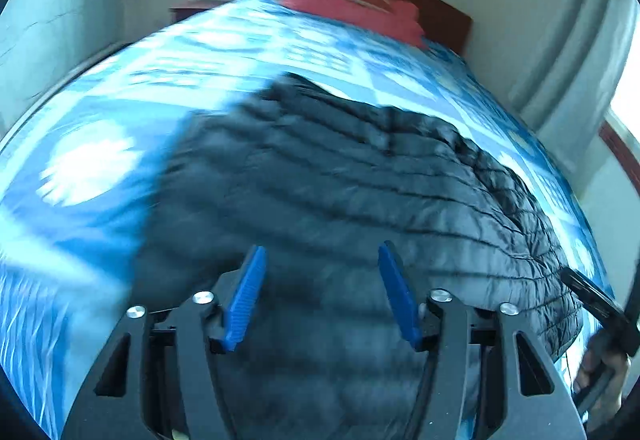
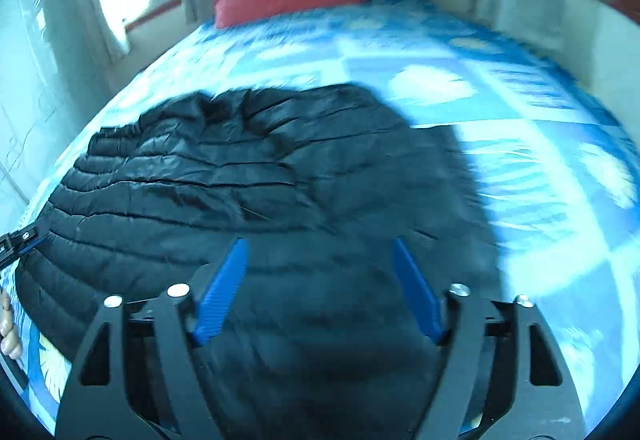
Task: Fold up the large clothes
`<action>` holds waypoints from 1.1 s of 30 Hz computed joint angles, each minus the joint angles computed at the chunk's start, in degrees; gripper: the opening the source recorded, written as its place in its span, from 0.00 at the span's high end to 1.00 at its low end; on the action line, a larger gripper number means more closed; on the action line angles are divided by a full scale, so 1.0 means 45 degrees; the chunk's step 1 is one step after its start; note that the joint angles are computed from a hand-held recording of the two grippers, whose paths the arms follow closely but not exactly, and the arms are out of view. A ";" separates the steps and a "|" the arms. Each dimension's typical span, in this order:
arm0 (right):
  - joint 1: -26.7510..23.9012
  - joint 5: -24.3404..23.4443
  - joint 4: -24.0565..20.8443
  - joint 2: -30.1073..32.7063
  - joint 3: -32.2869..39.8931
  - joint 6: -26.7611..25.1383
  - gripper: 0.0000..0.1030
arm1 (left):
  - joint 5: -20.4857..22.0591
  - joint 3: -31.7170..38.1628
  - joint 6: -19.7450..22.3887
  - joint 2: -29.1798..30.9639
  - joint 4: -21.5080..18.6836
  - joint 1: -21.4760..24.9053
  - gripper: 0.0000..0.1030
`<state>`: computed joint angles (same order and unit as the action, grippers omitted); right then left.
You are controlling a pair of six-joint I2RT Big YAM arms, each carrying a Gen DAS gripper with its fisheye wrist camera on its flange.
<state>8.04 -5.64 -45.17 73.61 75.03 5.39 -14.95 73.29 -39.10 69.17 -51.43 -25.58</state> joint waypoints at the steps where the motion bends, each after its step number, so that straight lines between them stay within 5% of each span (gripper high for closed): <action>1: -0.0360 -0.0045 -0.0049 -0.0422 -0.0396 0.0139 0.22 | -0.0363 -0.0446 -0.0489 -0.0522 -0.0086 -0.0053 0.33; 8: -0.2331 -0.1980 -0.0539 -0.1016 -0.1726 0.1789 0.21 | -0.2107 -0.2260 -0.3803 -0.2422 -0.1490 -0.0516 0.24; 10: -0.2563 -0.3059 -0.0270 -0.0917 -0.1916 0.2449 0.21 | -0.1169 -0.2788 -0.4152 -0.2799 -0.1163 -0.0159 0.24; 13: -0.2333 -0.3185 -0.0058 -0.0740 -0.1952 0.2820 0.21 | 0.0238 -0.3197 -0.4415 -0.2822 -0.0221 0.0350 0.24; 20: -0.2228 -0.3333 0.1210 -0.0518 -0.2440 0.4040 0.18 | 0.0915 -0.3623 -0.5327 -0.2361 0.1398 0.0947 0.22; 22: -0.2234 -0.3317 0.1379 -0.0497 -0.2491 0.4171 0.19 | 0.0504 -0.3561 -0.5381 -0.2276 0.1412 0.0761 0.31; 27: -0.2264 -0.3912 0.1637 -0.0516 -0.2533 0.4298 0.55 | 0.0439 -0.3717 -0.5272 -0.2374 0.2079 0.0560 0.64; 33: -0.2418 -0.4653 0.1876 -0.1009 -0.2720 0.4413 0.77 | 0.0340 -0.3761 -0.5000 -0.2699 0.2320 0.0341 0.77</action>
